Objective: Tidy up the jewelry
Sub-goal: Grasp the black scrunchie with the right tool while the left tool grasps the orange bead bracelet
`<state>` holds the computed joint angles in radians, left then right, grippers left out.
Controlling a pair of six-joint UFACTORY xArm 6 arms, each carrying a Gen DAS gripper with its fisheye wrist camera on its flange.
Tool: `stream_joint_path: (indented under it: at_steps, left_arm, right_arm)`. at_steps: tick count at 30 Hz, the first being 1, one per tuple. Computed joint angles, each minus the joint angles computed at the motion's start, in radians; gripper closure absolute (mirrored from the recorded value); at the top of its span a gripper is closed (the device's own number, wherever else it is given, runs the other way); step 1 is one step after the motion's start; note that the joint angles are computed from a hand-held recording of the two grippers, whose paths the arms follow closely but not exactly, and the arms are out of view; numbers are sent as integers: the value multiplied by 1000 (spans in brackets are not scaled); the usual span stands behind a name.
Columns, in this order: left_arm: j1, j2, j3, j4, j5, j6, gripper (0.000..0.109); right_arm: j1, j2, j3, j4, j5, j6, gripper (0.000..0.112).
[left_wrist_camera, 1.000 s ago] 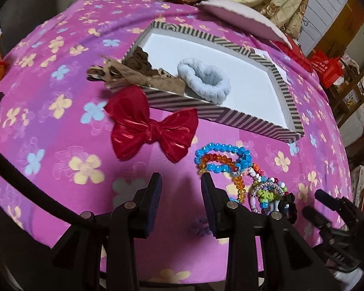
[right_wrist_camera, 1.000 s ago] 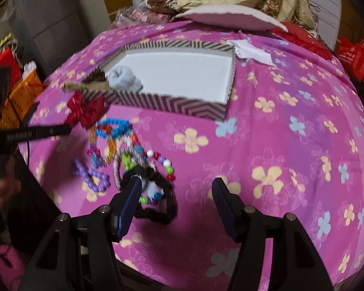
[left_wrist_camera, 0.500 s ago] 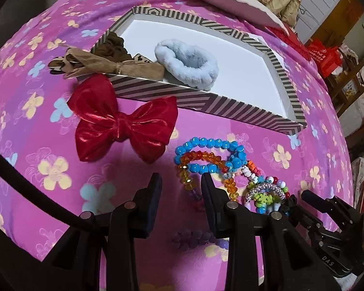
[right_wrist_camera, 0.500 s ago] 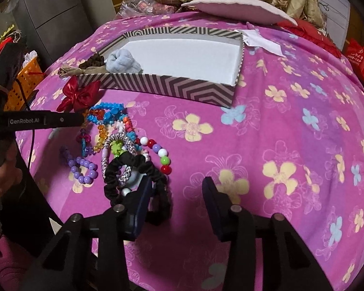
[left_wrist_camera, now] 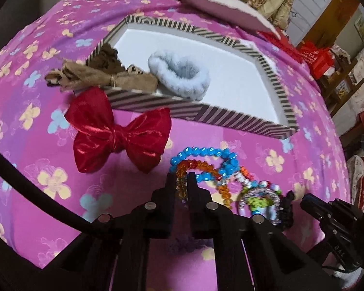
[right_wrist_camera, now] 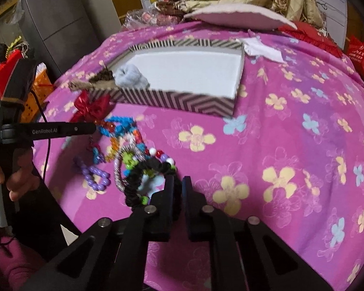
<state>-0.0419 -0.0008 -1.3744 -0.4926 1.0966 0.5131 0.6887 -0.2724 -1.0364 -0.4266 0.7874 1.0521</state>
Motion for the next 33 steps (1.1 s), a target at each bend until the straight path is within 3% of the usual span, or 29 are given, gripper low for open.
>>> stream_joint_path:
  at_steps: [8, 12, 20, 26, 28, 30, 33]
  left_arm:
    - [25, -15, -62, -53, 36, 29, 79]
    - [34, -26, -79, -61, 40, 35, 79]
    - [51, -36, -95, -65, 42, 37, 79]
    - [50, -38, -97, -66, 43, 39, 79]
    - [49, -42, -94, -65, 43, 38, 79]
    - [49, -41, -97, -62, 45, 34, 79]
    - [53, -36, -111, -63, 55, 31, 79]
  right_arm:
    - [3, 2, -26, 14, 11, -50, 104]
    - [6, 23, -23, 40, 30, -63, 89]
    - [-34, 26, 37, 69, -86, -52, 89]
    - [-41, 82, -5, 105, -91, -134, 89]
    - [-42, 83, -1, 122, -98, -135, 91]
    - [-44, 63, 18, 120, -126, -114, 106]
    - [-43, 28, 27, 98, -141, -88, 106]
